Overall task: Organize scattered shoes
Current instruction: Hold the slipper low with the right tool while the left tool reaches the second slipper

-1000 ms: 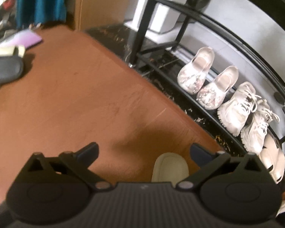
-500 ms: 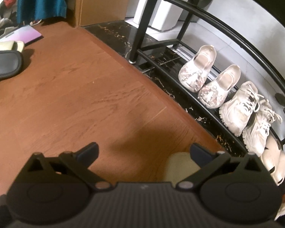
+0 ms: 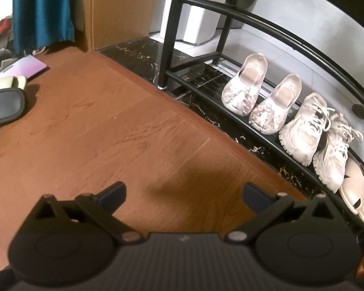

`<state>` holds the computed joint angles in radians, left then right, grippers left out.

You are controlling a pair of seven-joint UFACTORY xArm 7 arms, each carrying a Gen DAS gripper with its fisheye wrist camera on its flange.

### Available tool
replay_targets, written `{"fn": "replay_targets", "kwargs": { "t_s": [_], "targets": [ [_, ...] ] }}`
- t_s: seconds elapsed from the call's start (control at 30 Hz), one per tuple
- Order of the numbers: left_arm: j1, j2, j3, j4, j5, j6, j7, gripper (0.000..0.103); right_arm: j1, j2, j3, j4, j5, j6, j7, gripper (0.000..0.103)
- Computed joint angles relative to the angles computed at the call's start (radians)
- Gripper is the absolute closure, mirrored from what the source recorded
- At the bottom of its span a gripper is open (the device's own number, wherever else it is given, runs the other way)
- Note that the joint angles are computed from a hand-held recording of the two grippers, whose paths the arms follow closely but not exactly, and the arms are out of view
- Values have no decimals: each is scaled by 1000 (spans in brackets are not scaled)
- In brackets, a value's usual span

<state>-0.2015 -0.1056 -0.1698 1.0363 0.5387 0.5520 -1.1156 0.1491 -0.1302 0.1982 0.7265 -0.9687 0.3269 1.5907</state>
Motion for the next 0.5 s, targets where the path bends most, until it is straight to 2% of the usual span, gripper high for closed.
{"fn": "replay_targets", "kwargs": {
  "t_s": [0.07, 0.2, 0.33, 0.4, 0.5],
  "targets": [
    [1, -1, 1, -2, -1, -1, -4, 1, -1, -52, 2, -30, 0, -38, 22, 0],
    [2, -1, 2, -2, -10, 0, -3, 1, -14, -98, 14, -58, 69, -61, -99, 0],
    [4, -8, 2, -9, -11, -8, -2, 1, -35, -28, 40, -24, 117, -40, -121, 0],
    [6, -13, 2, -15, -13, -16, 0, 1, -41, 14, 38, -14, 98, -64, -53, 0],
    [8, -13, 0, -16, -13, -14, 3, 1, -56, 7, 31, -12, -62, -103, 129, 0]
  ]
}}
